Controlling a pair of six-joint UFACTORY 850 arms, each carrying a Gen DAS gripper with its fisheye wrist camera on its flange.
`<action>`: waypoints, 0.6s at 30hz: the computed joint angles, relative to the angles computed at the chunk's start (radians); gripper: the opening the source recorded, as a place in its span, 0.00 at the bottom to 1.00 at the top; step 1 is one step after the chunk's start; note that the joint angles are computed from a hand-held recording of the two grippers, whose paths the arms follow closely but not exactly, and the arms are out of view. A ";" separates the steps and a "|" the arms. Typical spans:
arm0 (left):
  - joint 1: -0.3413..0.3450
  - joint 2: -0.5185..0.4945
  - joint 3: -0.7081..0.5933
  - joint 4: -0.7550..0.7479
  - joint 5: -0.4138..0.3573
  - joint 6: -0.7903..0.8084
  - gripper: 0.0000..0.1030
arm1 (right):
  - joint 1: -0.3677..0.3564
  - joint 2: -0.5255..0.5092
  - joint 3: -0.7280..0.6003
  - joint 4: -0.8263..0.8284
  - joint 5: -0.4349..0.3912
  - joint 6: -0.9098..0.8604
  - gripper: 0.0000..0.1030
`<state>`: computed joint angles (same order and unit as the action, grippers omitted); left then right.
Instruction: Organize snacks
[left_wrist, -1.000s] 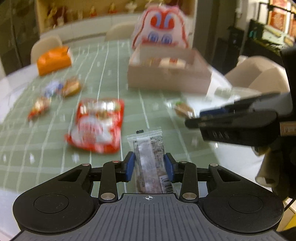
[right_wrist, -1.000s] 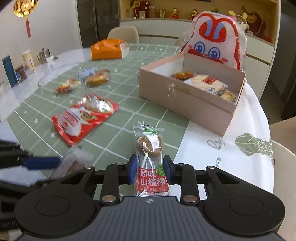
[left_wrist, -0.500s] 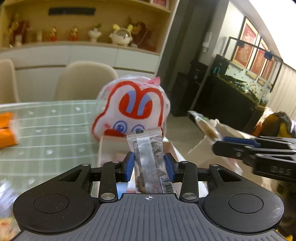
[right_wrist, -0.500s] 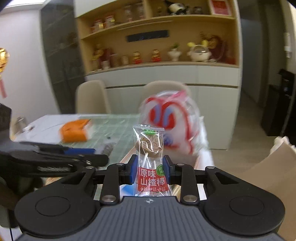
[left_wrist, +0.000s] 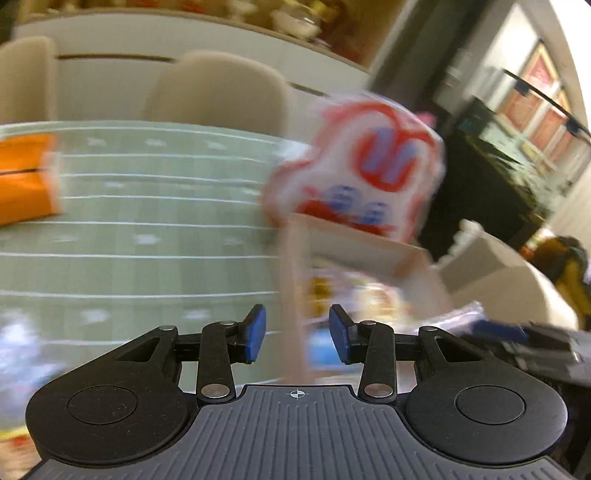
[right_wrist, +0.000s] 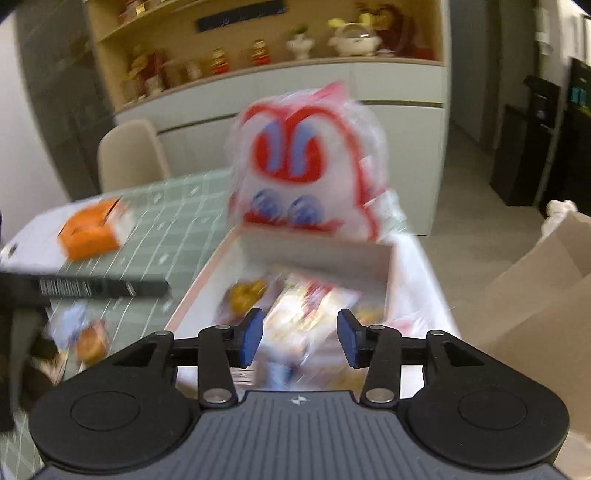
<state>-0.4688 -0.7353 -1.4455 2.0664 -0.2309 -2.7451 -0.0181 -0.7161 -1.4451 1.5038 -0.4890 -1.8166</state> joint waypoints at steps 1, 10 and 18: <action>0.001 0.036 0.063 -0.027 -0.049 0.006 0.41 | 0.006 0.019 0.043 0.037 -0.008 -0.074 0.44; 0.043 0.048 0.161 -0.547 -0.182 0.408 0.41 | 0.113 0.117 0.331 0.125 -0.073 -0.331 0.56; 0.002 0.062 0.224 -0.275 -0.065 0.205 0.42 | 0.196 0.167 0.474 0.442 -0.026 -0.758 0.56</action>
<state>-0.4667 -0.6733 -1.2217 1.7911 -0.2964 -2.5402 0.1777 -0.5489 -0.9715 1.9462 -0.5151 -2.5750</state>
